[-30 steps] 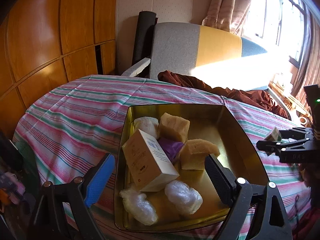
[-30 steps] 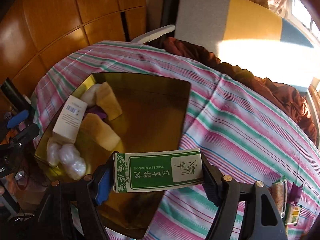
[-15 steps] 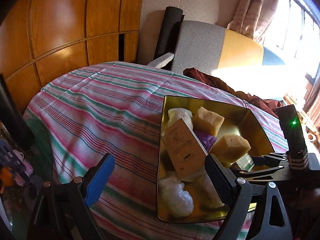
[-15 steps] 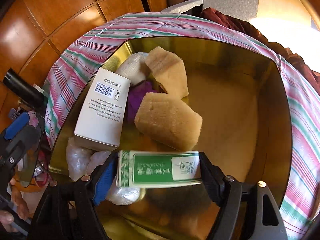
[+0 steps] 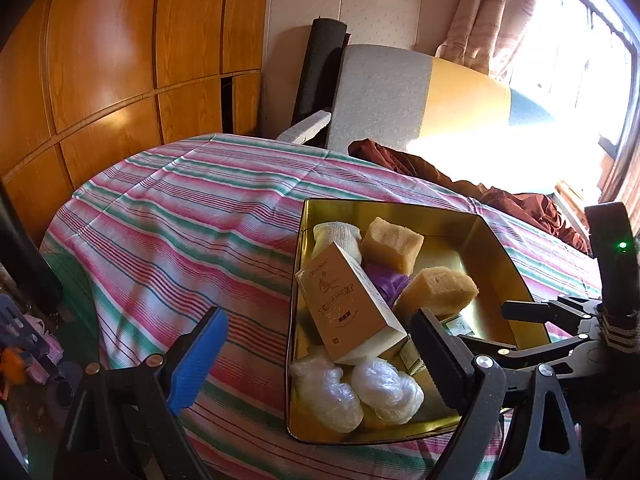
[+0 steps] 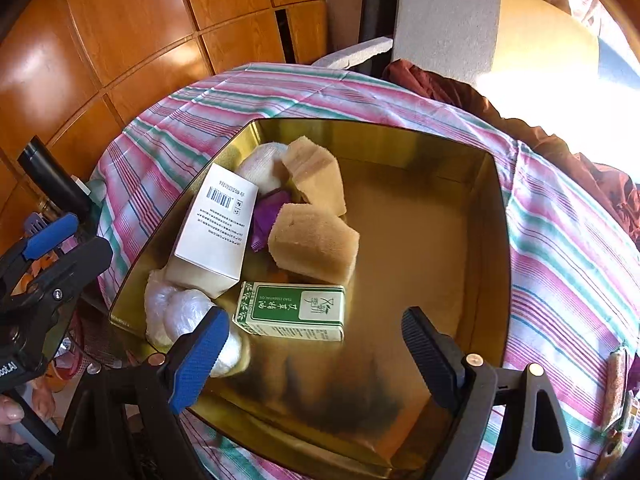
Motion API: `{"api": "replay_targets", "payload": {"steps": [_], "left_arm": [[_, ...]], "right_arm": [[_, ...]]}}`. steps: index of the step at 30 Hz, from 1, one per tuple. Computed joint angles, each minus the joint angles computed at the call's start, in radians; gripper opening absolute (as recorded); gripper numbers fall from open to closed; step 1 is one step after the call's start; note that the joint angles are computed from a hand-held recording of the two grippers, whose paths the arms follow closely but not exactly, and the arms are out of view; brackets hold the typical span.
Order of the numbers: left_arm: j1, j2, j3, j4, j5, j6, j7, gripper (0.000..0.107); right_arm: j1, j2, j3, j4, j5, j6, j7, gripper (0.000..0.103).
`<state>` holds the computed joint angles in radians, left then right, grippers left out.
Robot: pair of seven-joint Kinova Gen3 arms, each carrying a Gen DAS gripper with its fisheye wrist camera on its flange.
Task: Organize objects
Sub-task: 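Lower the green oil box into the gold tray and open the right tool, then move both tools back toward the remaining snack packets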
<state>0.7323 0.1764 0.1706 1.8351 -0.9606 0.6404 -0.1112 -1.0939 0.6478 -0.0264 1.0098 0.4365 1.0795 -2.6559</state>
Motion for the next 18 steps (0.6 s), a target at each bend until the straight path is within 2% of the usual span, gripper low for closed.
{"api": "replay_targets", "payload": {"steps": [6, 13, 18], "left_arm": [[0.015, 0.003, 0.014, -0.015, 0.001, 0.011, -0.026, 0.093], [0.040, 0.020, 0.020, -0.044, 0.028, 0.012, -0.085, 0.093], [0.057, 0.038, 0.020, -0.074, 0.060, 0.004, -0.152, 0.094]], "right_arm": [[-0.042, -0.094, 0.025, 0.136, 0.082, -0.006, -0.133, 0.090], [-0.045, -0.200, -0.005, 0.293, 0.179, 0.036, -0.304, 0.090], [-0.036, -0.283, -0.031, 0.412, 0.231, 0.107, -0.439, 0.091]]}}
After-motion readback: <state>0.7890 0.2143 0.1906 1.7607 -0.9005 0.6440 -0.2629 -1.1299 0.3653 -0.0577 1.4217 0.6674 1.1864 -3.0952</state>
